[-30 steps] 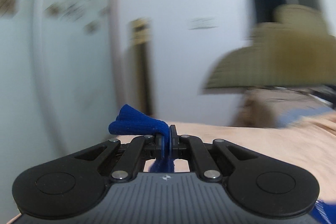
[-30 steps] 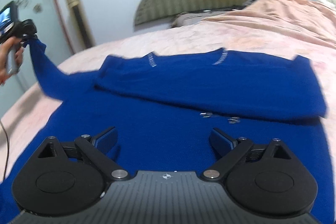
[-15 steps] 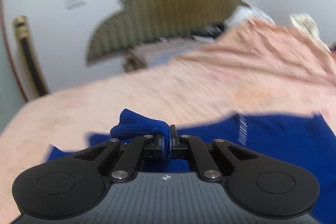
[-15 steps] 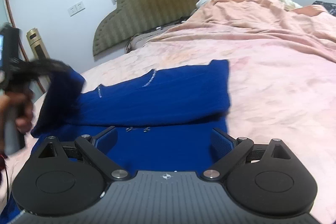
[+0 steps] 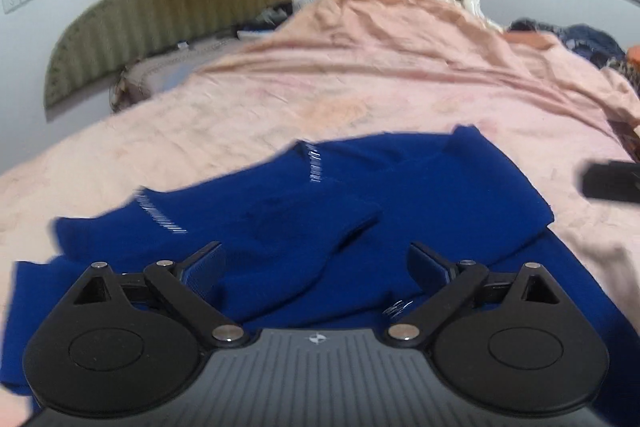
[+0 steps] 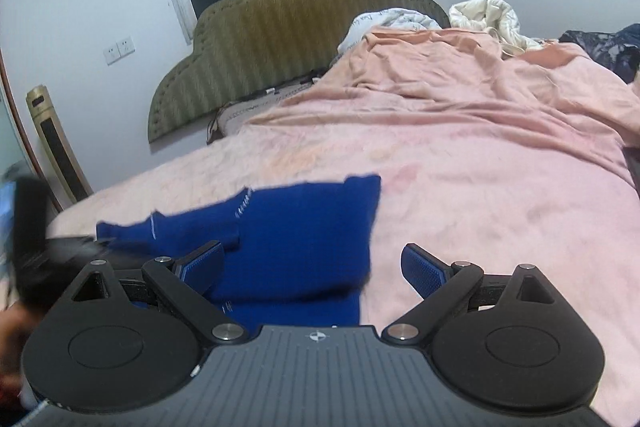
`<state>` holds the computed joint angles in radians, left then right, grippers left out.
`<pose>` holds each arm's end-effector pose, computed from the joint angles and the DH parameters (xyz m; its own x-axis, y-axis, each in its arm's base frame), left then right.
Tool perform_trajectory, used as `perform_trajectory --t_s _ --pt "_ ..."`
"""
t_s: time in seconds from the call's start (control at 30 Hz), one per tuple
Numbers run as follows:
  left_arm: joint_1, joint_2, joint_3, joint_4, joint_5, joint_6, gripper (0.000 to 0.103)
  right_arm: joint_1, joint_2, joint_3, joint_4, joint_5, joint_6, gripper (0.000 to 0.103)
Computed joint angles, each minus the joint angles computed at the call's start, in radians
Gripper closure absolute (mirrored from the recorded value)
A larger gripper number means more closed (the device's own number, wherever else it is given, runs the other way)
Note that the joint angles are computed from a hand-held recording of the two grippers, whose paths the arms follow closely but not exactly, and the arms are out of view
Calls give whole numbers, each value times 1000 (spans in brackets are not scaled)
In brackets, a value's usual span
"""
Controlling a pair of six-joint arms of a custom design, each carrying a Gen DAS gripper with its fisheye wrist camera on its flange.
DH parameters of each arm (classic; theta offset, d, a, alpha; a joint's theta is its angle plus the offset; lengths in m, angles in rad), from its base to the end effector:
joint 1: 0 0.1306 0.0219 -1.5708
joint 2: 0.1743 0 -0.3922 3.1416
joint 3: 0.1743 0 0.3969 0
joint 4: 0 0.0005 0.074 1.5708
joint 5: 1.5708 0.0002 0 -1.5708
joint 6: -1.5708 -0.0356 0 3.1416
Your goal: Fold small clothes
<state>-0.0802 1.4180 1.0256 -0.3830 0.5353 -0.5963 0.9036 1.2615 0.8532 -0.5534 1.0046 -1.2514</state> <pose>0.4686 -0.0564 0.2976 -0.3347 0.5115 -0.7914 0.7493 0.6537 0.1056 0.2631 0.2847 0.2852 -0.2758 0.4730 -0.8368 0.4434 0.8350 0.3259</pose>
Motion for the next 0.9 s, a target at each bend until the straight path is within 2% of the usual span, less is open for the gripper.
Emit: perform_trajectory --t_s 0.1,0.17,0.23,0.3,0.37,0.43,0.5,0.63,0.7,0.77,0.8,0.9 --pt "72 -3 3 52 -29 51 5 -64 -3 -2 161 -94 163 7" --pt "115 3 9 83 -69 86 5 -131 8 -9 312 -233 274 8" --pt "141 12 13 109 -127 111 5 -203 44 -2 421 -375 313 10" --pt "172 27 28 97 -159 133 5 -282 104 32 448 -514 280 15" --pt "206 39 42 70 -152 147 5 -358 165 63 464 -681 167 32" --pt "227 44 44 67 -149 153 5 -401 206 53 563 -797 57 41" --pt "236 48 46 67 -155 156 5 -407 235 52 618 -811 -19 41" --pt "234 68 69 34 -152 174 5 -390 282 93 632 -759 -72 42" --pt "225 73 70 40 -155 181 5 -389 312 129 618 -754 -98 52" --pt "218 72 54 84 -187 189 5 -385 341 175 549 -742 -109 86" --pt "215 74 50 106 -208 200 5 -385 352 197 509 -738 -114 92" --pt "210 98 66 132 -275 258 5 -378 357 256 435 -727 -39 92"
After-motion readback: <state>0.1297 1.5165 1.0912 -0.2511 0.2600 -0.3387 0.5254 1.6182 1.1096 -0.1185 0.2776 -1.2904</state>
